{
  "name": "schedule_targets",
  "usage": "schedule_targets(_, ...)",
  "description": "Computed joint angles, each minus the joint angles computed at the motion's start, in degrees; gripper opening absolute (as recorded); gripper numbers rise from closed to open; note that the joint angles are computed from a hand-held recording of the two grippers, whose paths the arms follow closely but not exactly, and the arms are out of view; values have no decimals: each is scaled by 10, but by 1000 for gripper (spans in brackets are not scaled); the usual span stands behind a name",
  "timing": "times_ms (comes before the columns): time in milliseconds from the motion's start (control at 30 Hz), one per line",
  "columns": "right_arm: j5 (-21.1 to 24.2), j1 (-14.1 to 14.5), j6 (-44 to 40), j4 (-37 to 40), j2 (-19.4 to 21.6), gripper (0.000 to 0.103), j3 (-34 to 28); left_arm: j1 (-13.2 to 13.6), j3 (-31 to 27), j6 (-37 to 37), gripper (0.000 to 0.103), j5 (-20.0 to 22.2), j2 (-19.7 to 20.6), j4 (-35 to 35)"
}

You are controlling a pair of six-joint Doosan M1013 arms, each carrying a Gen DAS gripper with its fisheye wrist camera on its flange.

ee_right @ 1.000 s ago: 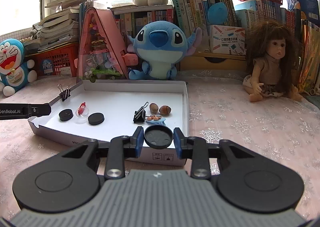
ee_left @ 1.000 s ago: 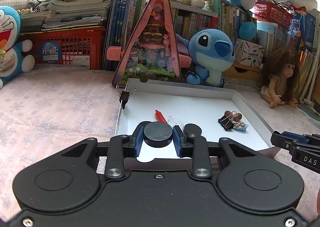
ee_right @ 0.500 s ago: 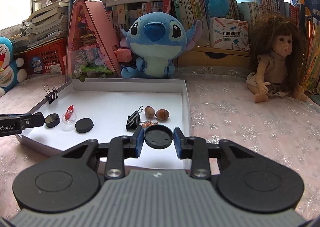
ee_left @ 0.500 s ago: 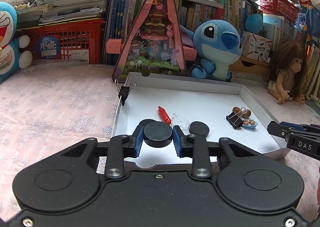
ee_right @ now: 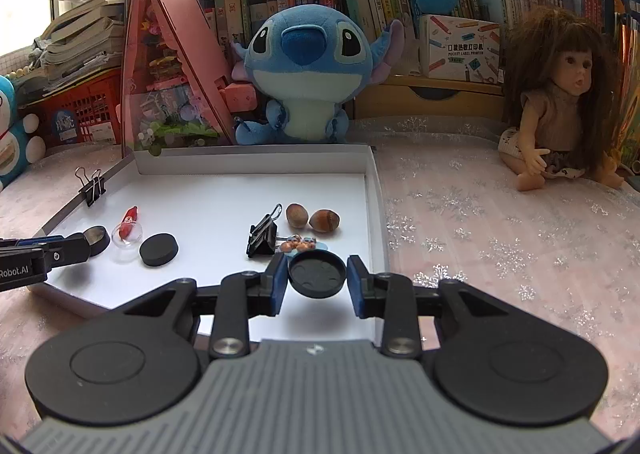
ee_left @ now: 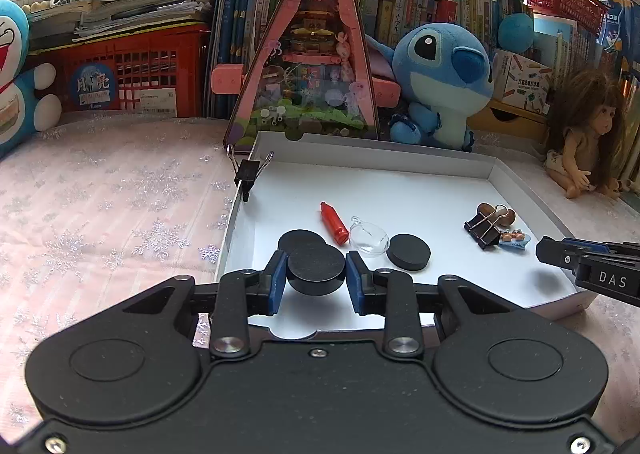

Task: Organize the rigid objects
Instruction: 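Carry the puck in the left tool into the tray while the right tool carries the lid there, then open both tools to release the puck and lid inside the tray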

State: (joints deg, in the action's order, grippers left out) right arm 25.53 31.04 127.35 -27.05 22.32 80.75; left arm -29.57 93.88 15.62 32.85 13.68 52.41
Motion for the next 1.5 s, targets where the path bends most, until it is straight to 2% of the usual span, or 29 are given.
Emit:
schedule_targets(400, 6, -8, -58, 71, 9, 37, -11, 6, -5, 24, 30, -12, 6, -16)
schedule_targets(533, 21, -12, -110, 126, 15, 37, -24, 14, -12, 68, 30, -21, 8, -56)
schedule_targets(700, 39, -13, -142, 153, 25, 37, -41, 22, -23, 105, 30, -23, 14, -91)
schedule_targets(1067, 51, -15, -133, 145, 36, 37, -59, 26, -40, 94, 30, -8, 29, -72)
schedule_targets(1500, 51, -16, -123, 135, 42, 38, -66, 27, -47, 85, 30, -10, 38, -58)
